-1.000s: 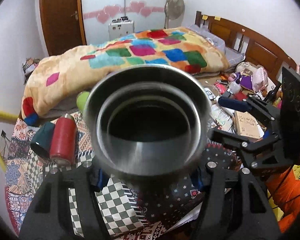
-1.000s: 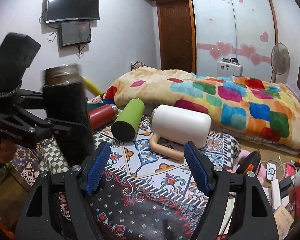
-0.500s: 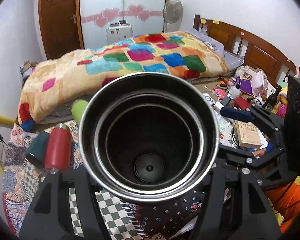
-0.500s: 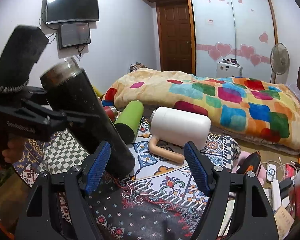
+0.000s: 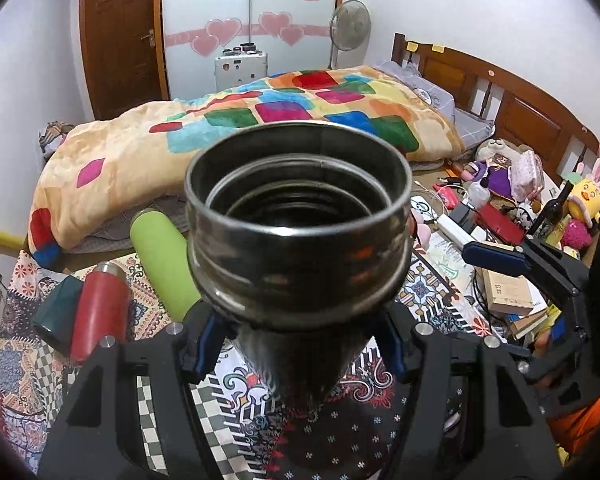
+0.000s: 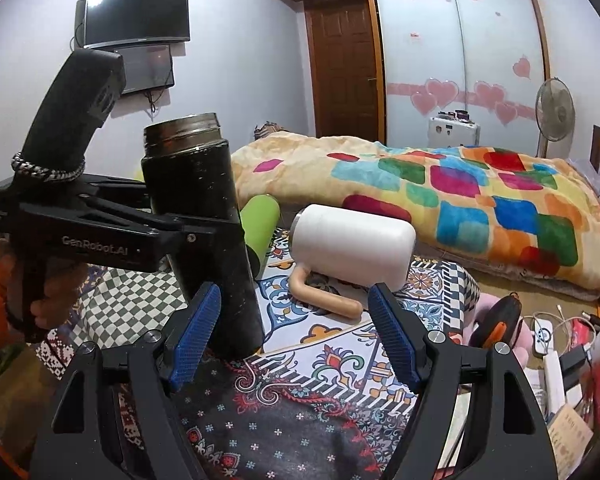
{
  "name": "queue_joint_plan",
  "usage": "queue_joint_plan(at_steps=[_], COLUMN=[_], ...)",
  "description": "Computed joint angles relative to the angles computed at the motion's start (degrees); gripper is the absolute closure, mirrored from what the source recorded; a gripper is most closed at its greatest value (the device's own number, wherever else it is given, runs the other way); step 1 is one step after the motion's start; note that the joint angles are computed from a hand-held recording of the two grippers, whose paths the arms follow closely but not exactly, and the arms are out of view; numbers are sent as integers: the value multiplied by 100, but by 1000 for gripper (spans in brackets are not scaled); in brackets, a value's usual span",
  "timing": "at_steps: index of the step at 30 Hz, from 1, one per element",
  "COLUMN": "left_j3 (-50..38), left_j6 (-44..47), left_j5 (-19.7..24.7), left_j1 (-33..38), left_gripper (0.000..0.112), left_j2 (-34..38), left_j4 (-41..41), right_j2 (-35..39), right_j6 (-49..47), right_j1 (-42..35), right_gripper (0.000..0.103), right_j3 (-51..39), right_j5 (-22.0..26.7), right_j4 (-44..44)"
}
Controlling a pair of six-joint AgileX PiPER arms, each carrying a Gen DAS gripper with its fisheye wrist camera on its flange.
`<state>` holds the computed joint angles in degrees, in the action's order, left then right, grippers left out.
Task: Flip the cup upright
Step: 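Lower the upright black thermos onto the table and open the right gripper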
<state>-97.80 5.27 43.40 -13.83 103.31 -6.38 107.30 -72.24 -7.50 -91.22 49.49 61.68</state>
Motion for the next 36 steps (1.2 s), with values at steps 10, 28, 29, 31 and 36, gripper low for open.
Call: queue_joint_plan(at_steps=[10,28,29,31,36], left_j3=[820,3339,3397,3530,3818], left_j6=[-8,-5116,-5564,-6350,-7421], left_j5=[-442,-1123,-952,-544,479], left_j1=[97,-1353,-1597,-2113,-3302], left_gripper=[36,26,26,24,19], left_j2=[-544,-3813,-3952,-4223,-4709], left_j4=[-222,4761,5253,6141,7455], right_j2=[-204,-2419,-2539,-2771,-3258], right_j6=[36,-361,-369,-378,-427], right_j1=[-86,-670,-709,-782,-872], right_gripper=[29,25,25,25,22], right_j3=[78,1727,1813,1986,2387], right_j5=[79,214,218,241,233], right_j4=[128,1615,1678,1810,2044])
